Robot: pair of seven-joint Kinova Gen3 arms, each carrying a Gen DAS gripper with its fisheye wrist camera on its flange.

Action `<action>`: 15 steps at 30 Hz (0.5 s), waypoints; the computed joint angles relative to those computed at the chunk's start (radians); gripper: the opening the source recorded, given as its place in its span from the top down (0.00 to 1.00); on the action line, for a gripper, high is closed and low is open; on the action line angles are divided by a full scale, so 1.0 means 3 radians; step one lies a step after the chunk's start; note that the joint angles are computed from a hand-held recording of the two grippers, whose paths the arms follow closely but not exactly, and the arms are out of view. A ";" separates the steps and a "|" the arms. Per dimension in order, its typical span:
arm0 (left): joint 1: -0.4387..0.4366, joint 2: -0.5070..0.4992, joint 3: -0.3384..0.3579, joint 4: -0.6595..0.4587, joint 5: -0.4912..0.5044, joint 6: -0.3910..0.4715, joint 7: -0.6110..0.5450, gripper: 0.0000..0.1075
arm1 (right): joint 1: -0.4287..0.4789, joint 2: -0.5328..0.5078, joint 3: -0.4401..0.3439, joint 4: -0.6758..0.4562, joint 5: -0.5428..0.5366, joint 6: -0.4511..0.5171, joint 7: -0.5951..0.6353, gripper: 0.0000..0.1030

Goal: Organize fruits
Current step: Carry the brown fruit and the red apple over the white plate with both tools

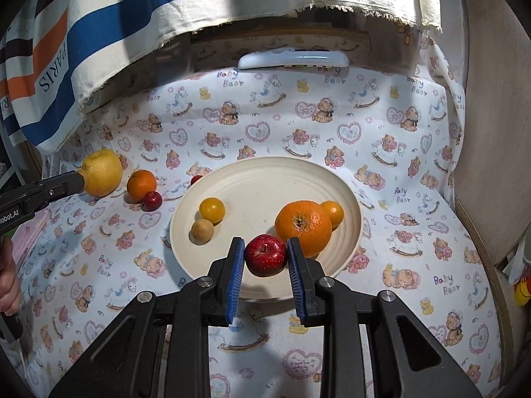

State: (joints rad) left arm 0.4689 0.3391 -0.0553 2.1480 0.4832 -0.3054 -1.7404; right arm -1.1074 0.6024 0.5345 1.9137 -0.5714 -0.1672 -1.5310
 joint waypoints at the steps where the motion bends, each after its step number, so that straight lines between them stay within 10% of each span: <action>1: -0.0013 0.0014 0.0006 -0.0009 -0.0001 0.0011 0.0009 0.79 | 0.0015 0.0010 -0.0008 -0.0015 0.0003 0.0026 0.0003 0.73; 15: 0.0026 0.0203 0.0094 -0.0071 -0.0196 -0.0037 0.0041 0.79 | -0.0126 0.0216 0.0350 -0.0198 0.0386 0.0460 -0.0492 0.73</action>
State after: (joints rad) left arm 0.4766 0.4001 -0.0270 2.1267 0.4245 -0.3164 -1.7282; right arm -1.1451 0.6671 0.6395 1.8542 -0.4554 -0.0293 -1.6787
